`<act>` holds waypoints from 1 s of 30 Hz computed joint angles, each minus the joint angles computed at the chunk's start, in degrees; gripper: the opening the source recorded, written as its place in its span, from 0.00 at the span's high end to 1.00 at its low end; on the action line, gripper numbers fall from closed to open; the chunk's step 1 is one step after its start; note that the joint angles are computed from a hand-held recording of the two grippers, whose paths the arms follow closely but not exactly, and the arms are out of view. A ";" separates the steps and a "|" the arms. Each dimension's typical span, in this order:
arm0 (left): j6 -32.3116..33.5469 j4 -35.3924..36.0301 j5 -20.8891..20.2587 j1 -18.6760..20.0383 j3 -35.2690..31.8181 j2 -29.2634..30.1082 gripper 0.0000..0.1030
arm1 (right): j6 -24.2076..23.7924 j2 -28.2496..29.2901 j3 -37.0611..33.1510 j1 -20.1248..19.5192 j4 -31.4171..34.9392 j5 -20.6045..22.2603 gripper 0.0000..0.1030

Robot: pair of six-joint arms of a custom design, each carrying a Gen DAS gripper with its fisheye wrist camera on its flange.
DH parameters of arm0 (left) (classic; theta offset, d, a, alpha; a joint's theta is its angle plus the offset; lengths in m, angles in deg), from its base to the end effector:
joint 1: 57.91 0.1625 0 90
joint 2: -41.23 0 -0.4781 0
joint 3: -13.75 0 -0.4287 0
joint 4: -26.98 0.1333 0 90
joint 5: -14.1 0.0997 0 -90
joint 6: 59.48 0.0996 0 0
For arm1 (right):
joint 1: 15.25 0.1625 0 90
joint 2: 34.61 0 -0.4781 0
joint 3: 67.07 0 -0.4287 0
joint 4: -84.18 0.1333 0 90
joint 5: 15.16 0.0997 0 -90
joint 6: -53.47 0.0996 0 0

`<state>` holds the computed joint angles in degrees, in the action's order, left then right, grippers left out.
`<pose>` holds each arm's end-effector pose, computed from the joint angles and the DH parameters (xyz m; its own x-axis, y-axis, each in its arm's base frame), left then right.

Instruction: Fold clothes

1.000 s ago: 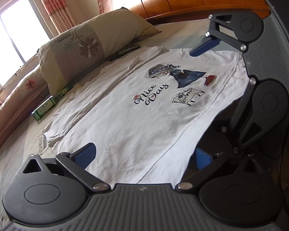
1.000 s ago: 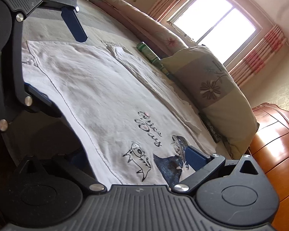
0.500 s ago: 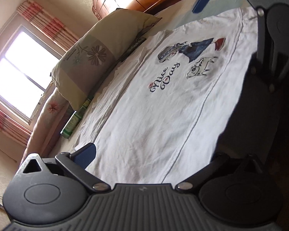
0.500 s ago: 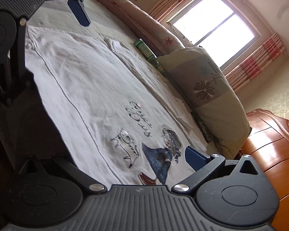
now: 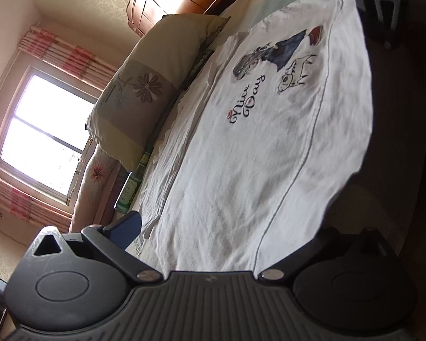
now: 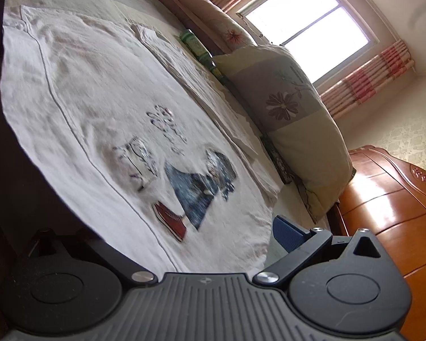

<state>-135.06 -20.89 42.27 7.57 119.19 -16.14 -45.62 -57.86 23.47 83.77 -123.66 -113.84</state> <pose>-0.0441 -0.6294 0.1463 0.1995 0.1540 -0.9677 0.7699 0.5862 0.2520 0.2335 -0.7164 -0.0298 0.2555 -0.6134 0.7473 -0.9664 -0.1385 0.2167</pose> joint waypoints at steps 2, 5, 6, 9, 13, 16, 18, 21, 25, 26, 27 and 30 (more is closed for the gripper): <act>1.79 -0.75 0.58 0.12 -0.07 0.33 0.00 | -1.71 0.67 -0.22 0.09 -1.03 0.45 0.00; 7.16 -6.78 -0.09 0.72 1.48 -0.43 0.00 | -1.57 0.16 -0.66 -0.29 0.01 0.35 0.00; 9.42 -9.67 -0.61 0.94 2.12 -0.66 0.00 | -1.94 0.25 -0.82 -0.48 -0.81 0.23 0.00; 9.57 -10.61 -0.46 1.07 2.40 -0.90 0.01 | -2.30 0.49 -1.02 -0.88 -2.24 0.60 0.00; 9.53 -11.54 0.28 1.12 2.37 -0.79 0.00 | -4.43 2.66 -1.79 -1.21 -8.02 3.25 0.00; 10.36 -13.72 0.54 1.00 2.87 -0.94 0.00 | -4.81 3.81 -2.64 -1.33 -11.52 5.10 0.00; 11.34 -15.39 1.19 1.03 3.23 -1.38 0.00 | -4.42 4.23 -3.30 -1.30 -12.57 5.73 0.00; 12.32 -16.86 1.70 0.97 3.14 -1.83 0.00 | -4.46 4.77 -4.30 -1.28 -13.51 6.74 0.00; 14.71 -19.33 3.71 1.00 3.03 -2.25 0.00 | -4.73 5.62 -5.79 -1.06 -15.68 8.62 0.00; 14.54 -18.48 3.89 1.15 2.40 -2.33 0.00 | -4.72 5.74 -6.38 -0.86 -15.42 8.67 0.00; 14.32 -17.57 4.07 1.30 1.75 -2.40 0.00 | -4.65 5.83 -6.95 -0.64 -14.98 8.54 0.00; 13.97 -15.48 4.95 1.86 0.05 -2.49 0.00 | -4.65 6.45 -9.12 -0.13 -13.60 8.36 0.00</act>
